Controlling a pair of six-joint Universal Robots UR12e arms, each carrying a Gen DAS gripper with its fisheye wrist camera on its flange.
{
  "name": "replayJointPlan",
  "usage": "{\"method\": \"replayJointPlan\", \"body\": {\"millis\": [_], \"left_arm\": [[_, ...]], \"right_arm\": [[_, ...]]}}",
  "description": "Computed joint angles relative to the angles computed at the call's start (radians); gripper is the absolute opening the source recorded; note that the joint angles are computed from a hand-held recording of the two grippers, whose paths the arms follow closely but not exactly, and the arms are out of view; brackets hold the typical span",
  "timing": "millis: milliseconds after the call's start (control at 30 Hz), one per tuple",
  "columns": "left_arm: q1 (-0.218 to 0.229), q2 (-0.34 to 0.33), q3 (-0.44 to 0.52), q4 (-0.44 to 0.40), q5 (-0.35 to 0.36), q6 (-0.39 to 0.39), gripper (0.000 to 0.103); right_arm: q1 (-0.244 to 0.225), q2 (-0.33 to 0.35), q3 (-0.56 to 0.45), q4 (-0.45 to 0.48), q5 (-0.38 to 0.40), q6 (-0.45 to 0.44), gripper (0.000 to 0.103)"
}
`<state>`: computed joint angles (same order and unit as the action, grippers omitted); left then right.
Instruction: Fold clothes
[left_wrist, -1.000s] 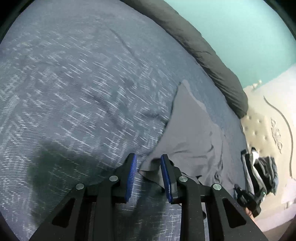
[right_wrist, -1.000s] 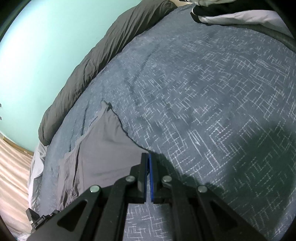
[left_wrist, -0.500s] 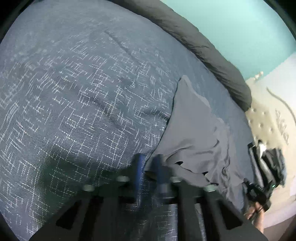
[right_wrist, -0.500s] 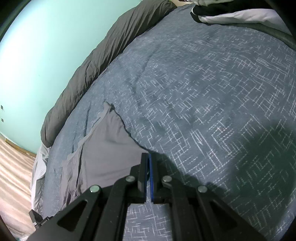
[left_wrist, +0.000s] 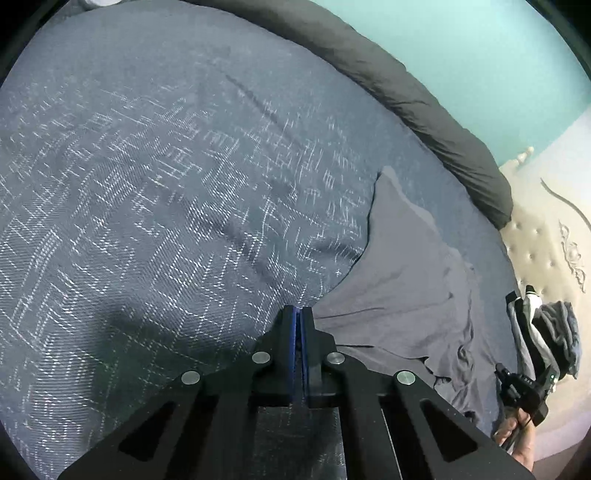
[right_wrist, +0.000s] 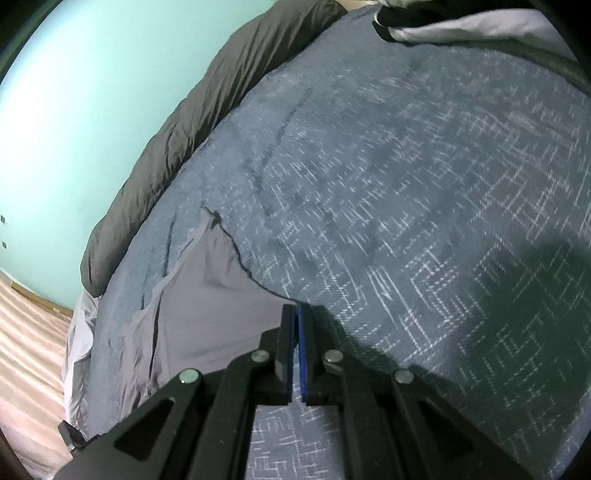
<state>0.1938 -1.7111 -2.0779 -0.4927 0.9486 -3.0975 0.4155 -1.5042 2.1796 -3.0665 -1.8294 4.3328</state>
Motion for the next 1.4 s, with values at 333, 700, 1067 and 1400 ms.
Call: {"method": "replayJointPlan", "body": {"millis": [333, 700, 1067, 1400], "left_arm": [[0.000, 0.019, 0.004, 0.011, 0.009, -0.029, 0.026], [-0.069, 0.093, -0.023, -0.171, -0.105, 0.163, 0.028], [-0.151, 0.128, -0.044, -0.326, -0.050, 0.367, 0.028], [-0.174, 0.129, -0.040, -0.302, -0.013, 0.397, 0.001]], "right_arm": [[0.017, -0.016, -0.036, 0.138, -0.036, 0.014, 0.020], [0.073, 0.031, -0.111, 0.057, 0.106, -0.100, 0.033], [0.106, 0.096, -0.180, 0.115, 0.314, -0.202, 0.033], [0.134, 0.103, -0.201, 0.189, 0.299, -0.325, 0.014]]}}
